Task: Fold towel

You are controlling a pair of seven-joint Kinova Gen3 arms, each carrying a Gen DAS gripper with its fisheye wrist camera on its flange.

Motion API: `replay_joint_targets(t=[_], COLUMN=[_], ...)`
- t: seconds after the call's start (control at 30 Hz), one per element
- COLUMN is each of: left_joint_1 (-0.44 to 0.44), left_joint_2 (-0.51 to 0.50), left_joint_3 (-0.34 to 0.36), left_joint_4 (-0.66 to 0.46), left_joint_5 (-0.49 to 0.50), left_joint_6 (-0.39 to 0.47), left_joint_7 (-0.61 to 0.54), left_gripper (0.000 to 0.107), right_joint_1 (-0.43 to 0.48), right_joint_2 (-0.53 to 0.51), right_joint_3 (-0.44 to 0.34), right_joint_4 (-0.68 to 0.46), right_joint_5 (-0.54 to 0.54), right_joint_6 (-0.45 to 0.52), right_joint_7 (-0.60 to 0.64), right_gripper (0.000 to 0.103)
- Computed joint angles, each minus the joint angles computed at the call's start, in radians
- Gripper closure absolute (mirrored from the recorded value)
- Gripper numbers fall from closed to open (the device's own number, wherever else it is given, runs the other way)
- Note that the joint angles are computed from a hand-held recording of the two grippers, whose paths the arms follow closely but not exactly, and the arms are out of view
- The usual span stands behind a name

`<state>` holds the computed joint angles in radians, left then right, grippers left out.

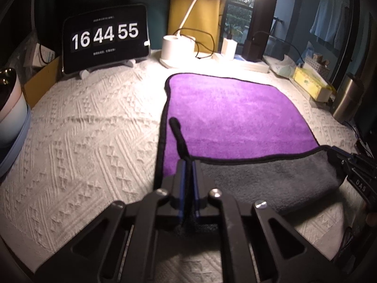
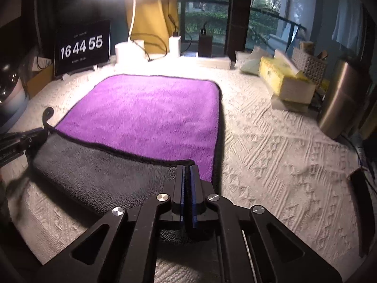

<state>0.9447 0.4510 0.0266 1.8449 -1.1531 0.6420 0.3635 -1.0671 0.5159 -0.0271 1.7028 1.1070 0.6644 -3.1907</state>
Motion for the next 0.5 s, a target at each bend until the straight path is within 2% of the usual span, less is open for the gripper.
replay_joint_targets(t=[0.27,0.5], left_joint_1=[0.008,0.009], left_joint_2=[-0.016,-0.024], left_joint_3=[0.005,0.024], left_joint_4=[0.009,0.012], left_joint_5=[-0.032,-0.087], left_joint_6=[0.021,0.081], left_joint_7=[0.029,0.061], left_gripper=[0.103,0.103], right_joint_1=[-0.021,-0.020], right_joint_2=[-0.019,-0.028], right_joint_3=[-0.007,-0.033], right_joint_4=[0.007,0.004], right_joint_5=[0.055,0.097], right_joint_6=[0.050,0.107], right_joint_7=[-0.048,-0.078], right_gripper=[0.098,0.098])
